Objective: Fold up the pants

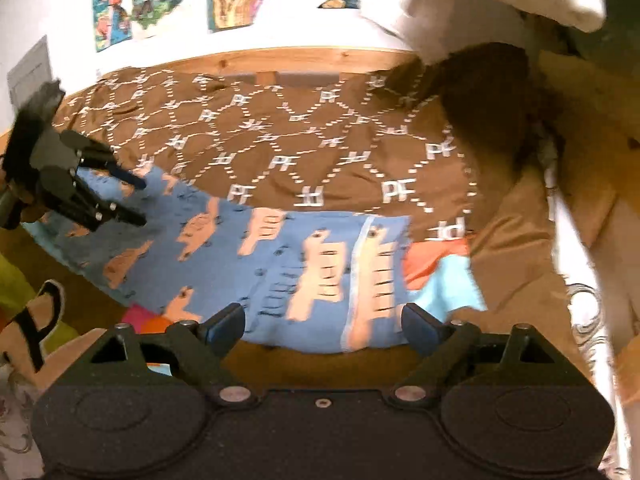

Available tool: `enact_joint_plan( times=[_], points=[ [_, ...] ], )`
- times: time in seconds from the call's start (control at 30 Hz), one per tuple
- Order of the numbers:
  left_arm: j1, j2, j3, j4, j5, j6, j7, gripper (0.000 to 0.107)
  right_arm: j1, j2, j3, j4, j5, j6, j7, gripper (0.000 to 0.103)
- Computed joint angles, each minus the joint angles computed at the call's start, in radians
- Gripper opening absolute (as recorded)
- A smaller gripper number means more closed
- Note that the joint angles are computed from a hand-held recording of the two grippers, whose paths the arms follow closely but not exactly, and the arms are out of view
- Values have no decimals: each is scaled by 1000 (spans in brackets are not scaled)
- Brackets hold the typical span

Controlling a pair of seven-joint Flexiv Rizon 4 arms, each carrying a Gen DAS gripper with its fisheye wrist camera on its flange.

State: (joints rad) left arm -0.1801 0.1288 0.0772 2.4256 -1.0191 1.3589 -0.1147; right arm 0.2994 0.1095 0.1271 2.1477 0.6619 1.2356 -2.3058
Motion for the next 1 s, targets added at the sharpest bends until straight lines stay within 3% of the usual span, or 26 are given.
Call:
enact_joint_plan(
  times=[0.1,0.17,0.2,0.27,0.33,0.43,0.5,0.6,0.67,0.77,0.87,0.93,1.0],
  points=[
    [-90,-93,-87,-110,-235,63,120,67,-21,-50,-14,-48,-47,-41,48,76],
    [-111,-165,-138,-178,-275,103,121,67,-38,-84,-13,-74,-53,-56,72,70],
    [-107,-201,-151,-205,-223,105,62,66,-50,-100,-11,-88,-68,-76,98,67],
    [-80,-258,-139,-246,17,58,-166,63,-71,-120,-3,-94,-146,-105,184,61],
    [-69,-303,-131,-277,165,42,-329,61,-91,-118,7,-103,-132,-128,174,60],
    [-48,-332,-167,-274,192,94,-367,62,-109,-121,12,-117,-101,-155,155,50],
    [-23,-329,-201,-264,179,115,-369,62,-121,-124,14,-128,-55,-170,116,28],
    [15,-299,-249,-232,141,136,-351,62,-136,-122,14,-138,22,-181,76,19],
    [15,-277,-245,-227,158,124,-378,63,-136,-110,22,-122,53,-132,81,16],
    [25,-214,-212,-229,133,-20,-385,63,-103,-76,58,-55,41,24,18,15],
    [45,-169,-144,-275,163,-274,-487,69,-48,-47,89,31,-45,172,-44,14],
    [64,-171,-117,-325,166,-440,-572,71,-21,-46,104,85,-146,255,-9,14],
    [77,-191,-109,-374,182,-541,-669,71,-18,-57,121,146,-308,339,91,14]
  ],
)
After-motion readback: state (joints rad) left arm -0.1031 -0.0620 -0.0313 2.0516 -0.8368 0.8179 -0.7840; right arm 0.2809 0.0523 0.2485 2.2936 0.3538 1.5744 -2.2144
